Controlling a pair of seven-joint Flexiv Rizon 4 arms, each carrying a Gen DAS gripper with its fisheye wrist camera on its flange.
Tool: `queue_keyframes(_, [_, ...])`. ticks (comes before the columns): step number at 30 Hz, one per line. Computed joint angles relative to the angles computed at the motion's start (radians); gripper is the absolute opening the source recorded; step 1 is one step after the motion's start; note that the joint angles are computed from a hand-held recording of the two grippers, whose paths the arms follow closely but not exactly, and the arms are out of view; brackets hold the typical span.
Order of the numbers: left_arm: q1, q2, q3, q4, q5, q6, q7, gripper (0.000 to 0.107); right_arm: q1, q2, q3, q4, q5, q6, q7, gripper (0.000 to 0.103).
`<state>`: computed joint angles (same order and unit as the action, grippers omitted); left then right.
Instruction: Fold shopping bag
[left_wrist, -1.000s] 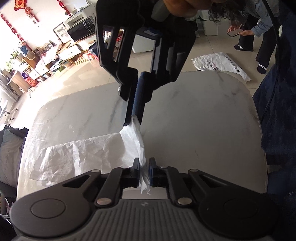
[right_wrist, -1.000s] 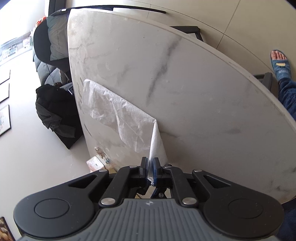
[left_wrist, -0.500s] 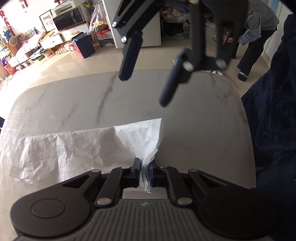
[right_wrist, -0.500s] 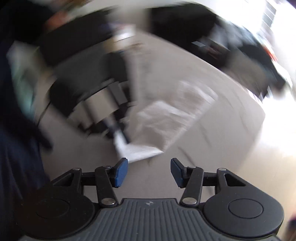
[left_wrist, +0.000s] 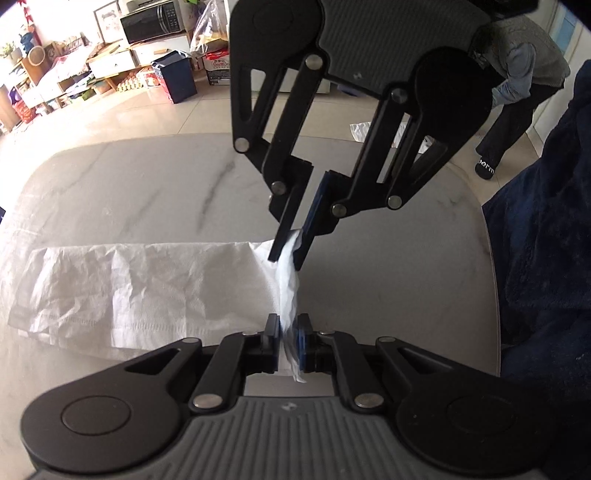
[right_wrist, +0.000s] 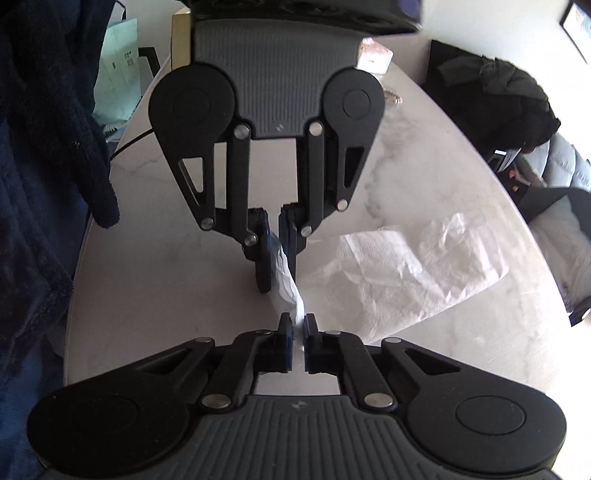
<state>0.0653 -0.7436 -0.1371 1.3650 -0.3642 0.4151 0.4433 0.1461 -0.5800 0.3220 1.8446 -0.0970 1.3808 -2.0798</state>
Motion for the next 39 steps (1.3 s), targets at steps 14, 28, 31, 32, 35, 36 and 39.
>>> queue_keyframes(14, [-0.018,-0.102,0.020,-0.225,0.037,-0.215,-0.178,0.009,-0.181,-0.082,0.132,-0.311,0.463,-0.425,0.047,0.005])
queue_keyframes(28, [0.018,-0.077,0.011,-0.160,0.025,-0.093,-0.145,0.011,-0.139,-0.098,0.014,-0.422,0.649,-0.654,0.176,0.003])
queue_keyframes(31, [0.041,-0.009,-0.023,-0.017,-0.031,0.082,-0.047,0.011,-0.131,-0.116,-0.004,-0.460,0.648,-0.709,0.228,0.003])
queue_keyframes(32, [0.059,0.019,-0.044,0.040,-0.061,0.131,0.019,0.011,-0.132,-0.125,-0.008,-0.480,0.651,-0.738,0.254,0.003])
queue_keyframes(35, [0.101,0.094,-0.098,0.188,-0.153,0.239,0.244,0.015,-0.137,-0.153,-0.015,-0.529,0.662,-0.797,0.302,0.003])
queue_keyframes(36, [0.104,0.105,-0.103,0.212,-0.174,0.251,0.293,0.016,-0.141,-0.164,-0.017,-0.547,0.669,-0.820,0.325,0.003])
queue_keyframes(39, [0.099,0.124,-0.107,0.266,-0.218,0.265,0.412,0.026,-0.150,-0.178,-0.022,-0.572,0.685,-0.862,0.378,0.003])
